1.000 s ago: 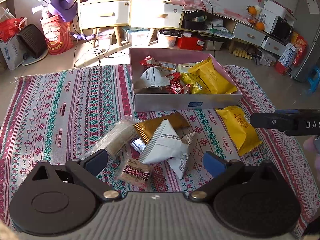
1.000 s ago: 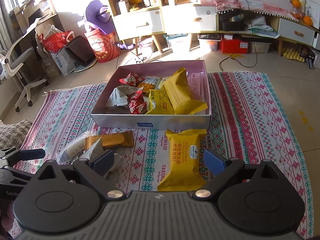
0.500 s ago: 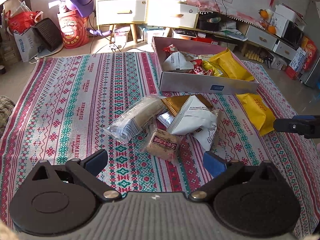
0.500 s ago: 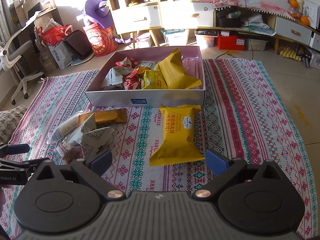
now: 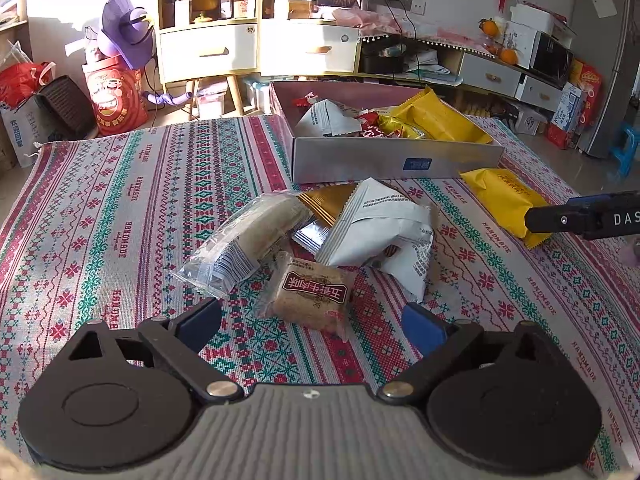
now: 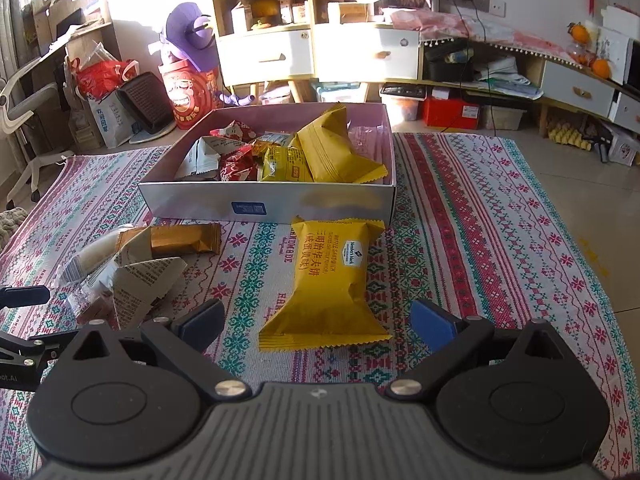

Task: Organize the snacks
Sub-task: 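Move both open tools back over the remaining snack pile, then grasp the brown-labelled bread packet with the left tool while the right grasps the yellow sandwich packet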

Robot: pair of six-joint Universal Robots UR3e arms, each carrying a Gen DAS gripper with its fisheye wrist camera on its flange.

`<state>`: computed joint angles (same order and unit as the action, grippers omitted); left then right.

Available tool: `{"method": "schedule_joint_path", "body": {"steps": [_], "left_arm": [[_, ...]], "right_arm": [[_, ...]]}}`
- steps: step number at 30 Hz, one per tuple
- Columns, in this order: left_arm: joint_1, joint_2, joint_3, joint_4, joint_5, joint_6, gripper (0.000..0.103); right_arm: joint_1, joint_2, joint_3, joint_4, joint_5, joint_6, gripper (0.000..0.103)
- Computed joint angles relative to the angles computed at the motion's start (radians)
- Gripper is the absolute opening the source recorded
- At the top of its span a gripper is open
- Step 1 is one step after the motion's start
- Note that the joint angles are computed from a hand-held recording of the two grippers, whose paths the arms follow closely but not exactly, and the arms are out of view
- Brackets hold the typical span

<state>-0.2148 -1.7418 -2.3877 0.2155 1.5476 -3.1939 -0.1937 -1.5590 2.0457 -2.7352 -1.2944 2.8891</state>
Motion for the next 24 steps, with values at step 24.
{"method": "schedule_joint_path", "body": {"steps": [24], "left_arm": [[-0.01,-0.065,0.086,-0.042,0.009,0.001,0.058]], "right_arm": [[0.083,0.217,-0.114,-0.104,-0.12,0.036,0.06]]}}
